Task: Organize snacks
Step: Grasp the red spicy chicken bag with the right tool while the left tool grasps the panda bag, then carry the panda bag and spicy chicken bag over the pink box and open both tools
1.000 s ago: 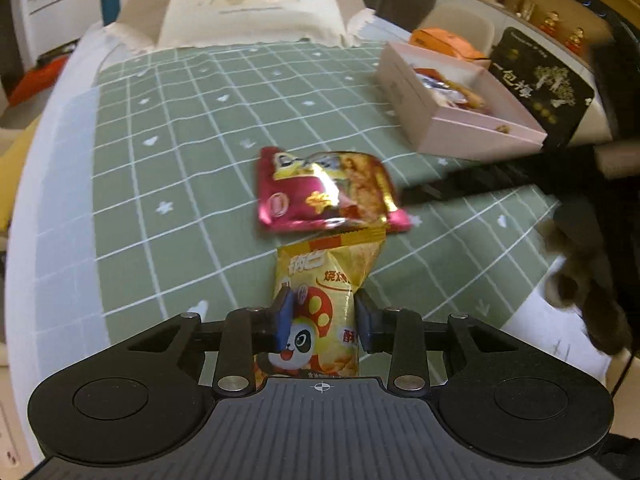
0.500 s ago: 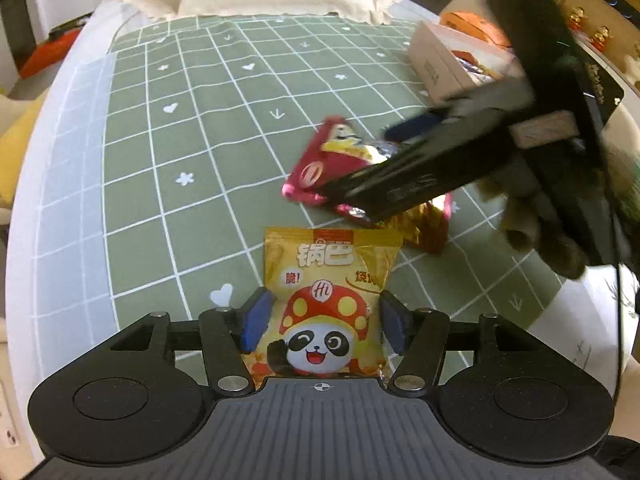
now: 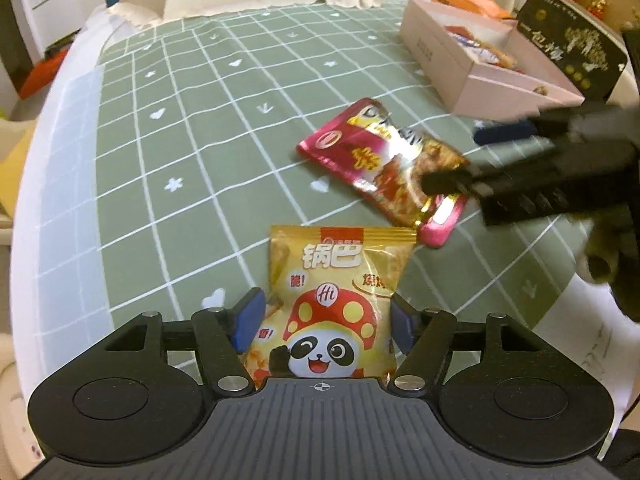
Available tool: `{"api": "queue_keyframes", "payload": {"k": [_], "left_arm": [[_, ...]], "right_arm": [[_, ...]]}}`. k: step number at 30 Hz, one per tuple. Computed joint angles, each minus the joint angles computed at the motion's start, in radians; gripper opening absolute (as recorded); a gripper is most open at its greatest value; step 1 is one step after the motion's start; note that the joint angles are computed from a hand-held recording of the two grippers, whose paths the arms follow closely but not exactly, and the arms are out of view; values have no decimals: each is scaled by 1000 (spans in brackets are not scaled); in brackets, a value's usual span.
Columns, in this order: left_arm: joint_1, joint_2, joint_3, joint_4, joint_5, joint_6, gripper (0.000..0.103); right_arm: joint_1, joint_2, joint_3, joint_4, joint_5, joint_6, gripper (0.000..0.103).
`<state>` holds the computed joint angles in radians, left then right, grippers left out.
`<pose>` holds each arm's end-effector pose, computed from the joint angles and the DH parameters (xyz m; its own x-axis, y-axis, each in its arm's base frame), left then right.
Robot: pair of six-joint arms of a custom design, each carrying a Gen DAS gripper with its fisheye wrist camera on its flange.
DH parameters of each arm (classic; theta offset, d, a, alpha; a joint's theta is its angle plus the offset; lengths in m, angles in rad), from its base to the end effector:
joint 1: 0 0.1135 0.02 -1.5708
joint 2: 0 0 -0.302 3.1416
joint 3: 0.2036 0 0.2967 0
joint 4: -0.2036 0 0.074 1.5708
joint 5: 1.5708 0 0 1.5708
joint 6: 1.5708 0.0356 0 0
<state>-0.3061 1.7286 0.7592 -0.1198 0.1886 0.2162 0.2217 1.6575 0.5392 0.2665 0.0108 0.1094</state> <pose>0.3144 -0.1064 0.1095 -0.7441 0.4562 -0.4881 0.5513 0.8319 -0.0629 0.2921 0.0654 0.0968 -0.7529 -0.0578 -0.6556 -0.1315 0.9893 0.0638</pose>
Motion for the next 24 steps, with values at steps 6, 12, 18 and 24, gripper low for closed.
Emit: {"api": "queue_keyframes", "payload": {"k": [6, 12, 18, 24], "left_arm": [[20, -3, -5, 2, 13, -13, 71], [30, -8, -15, 14, 30, -19, 71], [35, 0, -6, 11, 42, -16, 71], [32, 11, 5, 3, 113, -9, 70]], "right_arm": [[53, 213, 212, -31, 33, 9, 95], [104, 257, 251, -31, 103, 46, 103], [65, 204, 248, -123, 42, 12, 76], [14, 32, 98, -198, 53, 113, 61]]}}
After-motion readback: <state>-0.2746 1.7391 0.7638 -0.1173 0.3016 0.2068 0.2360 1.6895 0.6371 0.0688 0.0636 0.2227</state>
